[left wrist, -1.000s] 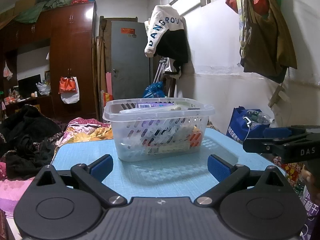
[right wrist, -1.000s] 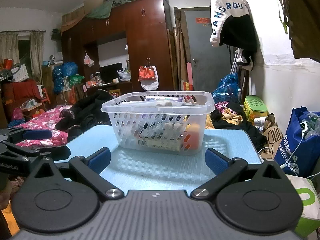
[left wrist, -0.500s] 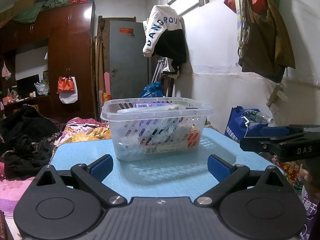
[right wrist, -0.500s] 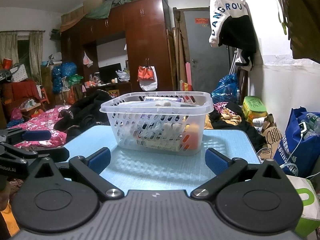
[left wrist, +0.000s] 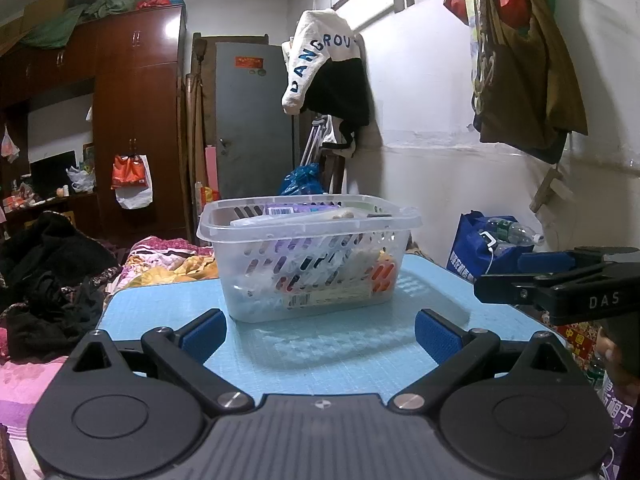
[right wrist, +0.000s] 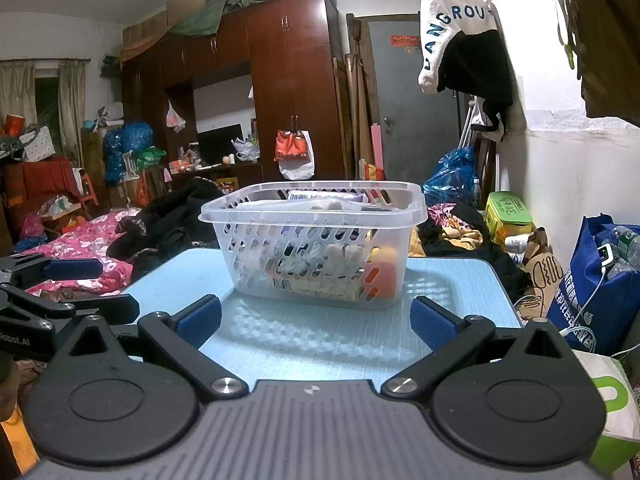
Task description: Organize objects
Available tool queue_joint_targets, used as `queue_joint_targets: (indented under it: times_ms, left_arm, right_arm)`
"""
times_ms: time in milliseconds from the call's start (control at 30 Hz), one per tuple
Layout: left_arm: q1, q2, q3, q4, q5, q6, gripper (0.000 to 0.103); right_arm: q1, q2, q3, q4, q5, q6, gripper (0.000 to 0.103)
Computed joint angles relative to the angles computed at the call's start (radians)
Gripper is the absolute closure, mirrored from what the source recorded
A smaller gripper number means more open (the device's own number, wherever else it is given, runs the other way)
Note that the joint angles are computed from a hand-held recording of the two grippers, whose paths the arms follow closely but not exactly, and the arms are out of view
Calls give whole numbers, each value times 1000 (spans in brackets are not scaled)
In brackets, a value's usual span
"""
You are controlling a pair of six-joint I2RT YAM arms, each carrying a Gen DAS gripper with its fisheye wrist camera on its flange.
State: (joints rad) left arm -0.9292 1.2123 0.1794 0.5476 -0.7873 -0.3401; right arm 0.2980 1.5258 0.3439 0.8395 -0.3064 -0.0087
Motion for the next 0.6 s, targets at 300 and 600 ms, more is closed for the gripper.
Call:
queue_joint_targets:
  times_ms: [300,600]
  left_arm:
    - [-3,9,2,8,-1,1,2]
    - [-10,26,-13,69,-3,19,2]
  right_arm:
    - [0,2,1,-1,1,-1,0]
    - [-1,8,1,2,1,1,0]
